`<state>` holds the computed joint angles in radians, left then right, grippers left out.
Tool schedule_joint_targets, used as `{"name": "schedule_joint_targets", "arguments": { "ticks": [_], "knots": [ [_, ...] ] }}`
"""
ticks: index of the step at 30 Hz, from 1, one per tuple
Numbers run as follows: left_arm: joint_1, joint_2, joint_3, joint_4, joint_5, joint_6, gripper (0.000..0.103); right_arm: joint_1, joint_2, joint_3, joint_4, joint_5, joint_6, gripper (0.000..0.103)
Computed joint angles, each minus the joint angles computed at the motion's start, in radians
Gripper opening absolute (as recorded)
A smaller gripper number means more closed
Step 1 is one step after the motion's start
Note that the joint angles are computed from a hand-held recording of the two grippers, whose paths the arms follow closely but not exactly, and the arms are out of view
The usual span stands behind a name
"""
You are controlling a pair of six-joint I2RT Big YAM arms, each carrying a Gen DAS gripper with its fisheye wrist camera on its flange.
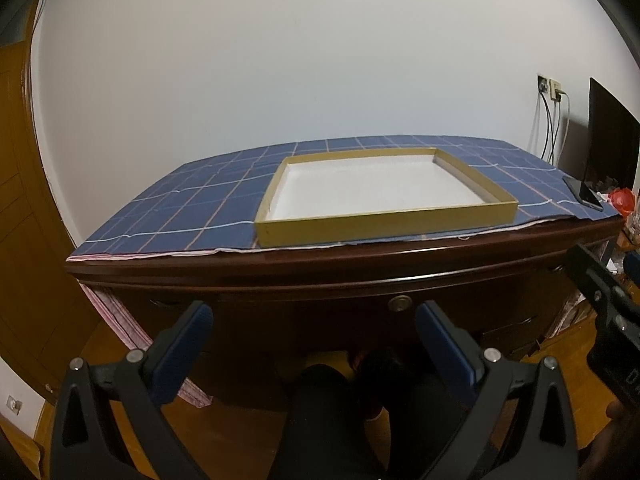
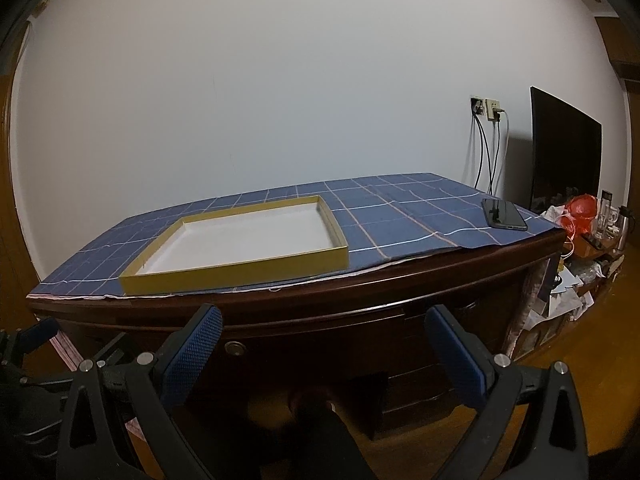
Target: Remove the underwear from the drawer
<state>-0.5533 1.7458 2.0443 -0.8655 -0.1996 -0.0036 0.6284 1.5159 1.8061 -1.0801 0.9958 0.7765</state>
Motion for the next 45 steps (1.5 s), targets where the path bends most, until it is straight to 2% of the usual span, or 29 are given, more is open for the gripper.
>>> {"name": "schedule_joint_targets", "arguments": {
  "ticks": [22,28,30,31,33,35,38,41,45],
  "knots": [
    [-0.009,0.007,0.002,-0.01,-0.008,0.014,0.103,-0.014,0.007,0.0,-0.037,-0.035,0.043,0.103],
    [-0.001,0.02,0.012,-0.019,0.001,0.01,0.103,-0.033,-0.022,-0.067,0.031,-0.039,-0.012,0.103],
    [0.011,0.029,0.017,-0.024,0.029,0.0,0.103,-0.05,-0.055,-0.144,0.11,-0.046,-0.059,0.102],
    [0.017,0.033,0.015,-0.019,0.043,-0.005,0.103,-0.06,-0.084,-0.21,0.196,-0.048,-0.121,0.102],
    [0.027,0.045,0.015,-0.015,0.053,-0.015,0.103,-0.085,-0.122,-0.311,0.315,-0.078,-0.227,0.102],
    [0.038,0.071,0.034,-0.035,0.07,-0.035,0.103,-0.116,-0.138,-0.36,0.347,-0.125,-0.246,0.102],
    [0.047,0.096,0.049,-0.037,0.097,-0.049,0.103,-0.179,-0.163,-0.447,0.462,-0.238,-0.295,0.102],
    [0.041,0.108,0.052,-0.011,0.079,-0.028,0.103,-0.228,-0.158,-0.481,0.51,-0.287,-0.331,0.102],
    [0.037,0.129,0.072,0.008,0.072,-0.024,0.103,-0.273,-0.16,-0.521,0.618,-0.358,-0.447,0.102]
  ]
}}
